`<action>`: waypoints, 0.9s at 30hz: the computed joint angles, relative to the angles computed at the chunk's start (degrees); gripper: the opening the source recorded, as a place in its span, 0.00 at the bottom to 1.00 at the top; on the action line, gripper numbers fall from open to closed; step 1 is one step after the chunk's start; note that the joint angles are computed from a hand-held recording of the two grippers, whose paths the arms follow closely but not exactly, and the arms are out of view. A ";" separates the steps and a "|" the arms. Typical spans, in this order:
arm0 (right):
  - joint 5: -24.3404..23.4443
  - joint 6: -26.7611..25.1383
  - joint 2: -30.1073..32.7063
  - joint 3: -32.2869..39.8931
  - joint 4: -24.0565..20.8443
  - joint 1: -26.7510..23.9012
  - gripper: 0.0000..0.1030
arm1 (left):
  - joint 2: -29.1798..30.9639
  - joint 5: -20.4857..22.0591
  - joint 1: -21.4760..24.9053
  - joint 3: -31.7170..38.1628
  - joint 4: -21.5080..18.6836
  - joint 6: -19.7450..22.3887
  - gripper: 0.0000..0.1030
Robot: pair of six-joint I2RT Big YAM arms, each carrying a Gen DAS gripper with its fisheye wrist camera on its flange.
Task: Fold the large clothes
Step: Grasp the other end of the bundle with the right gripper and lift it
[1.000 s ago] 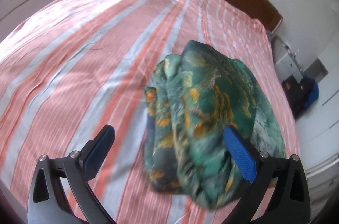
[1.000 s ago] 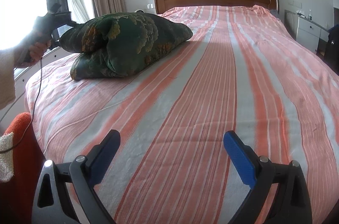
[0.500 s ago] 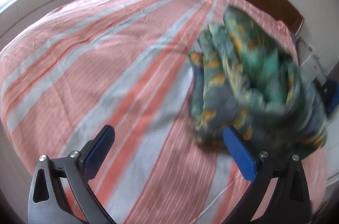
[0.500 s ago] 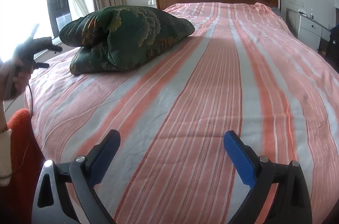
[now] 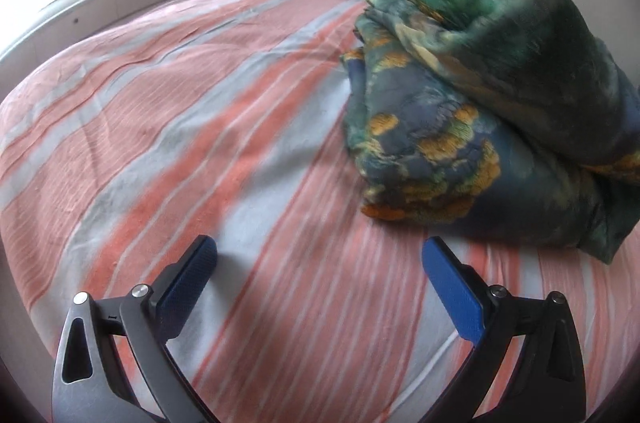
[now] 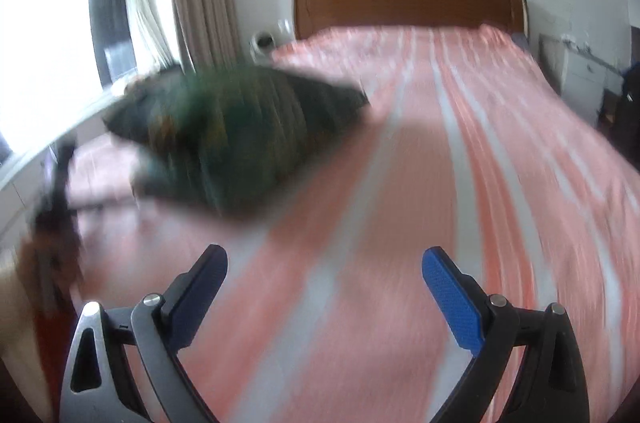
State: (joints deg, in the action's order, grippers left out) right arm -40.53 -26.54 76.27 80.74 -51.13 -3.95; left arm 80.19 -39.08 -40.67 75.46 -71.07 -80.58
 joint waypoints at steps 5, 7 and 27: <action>-0.99 13.06 6.70 14.90 5.71 12.19 0.94 | -2.25 -0.38 0.19 -2.87 2.07 -1.98 0.99; -0.01 16.20 10.02 19.87 6.78 16.90 0.94 | -2.07 -0.72 0.12 -2.85 1.68 -1.60 0.99; 13.09 17.87 23.83 36.36 -5.14 27.71 0.96 | -3.07 0.62 1.30 -4.49 1.95 8.21 0.99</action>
State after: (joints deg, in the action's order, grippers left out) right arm -27.45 -8.67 100.10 117.10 -56.27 23.76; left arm 77.12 -38.45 -39.38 70.98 -69.12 -72.37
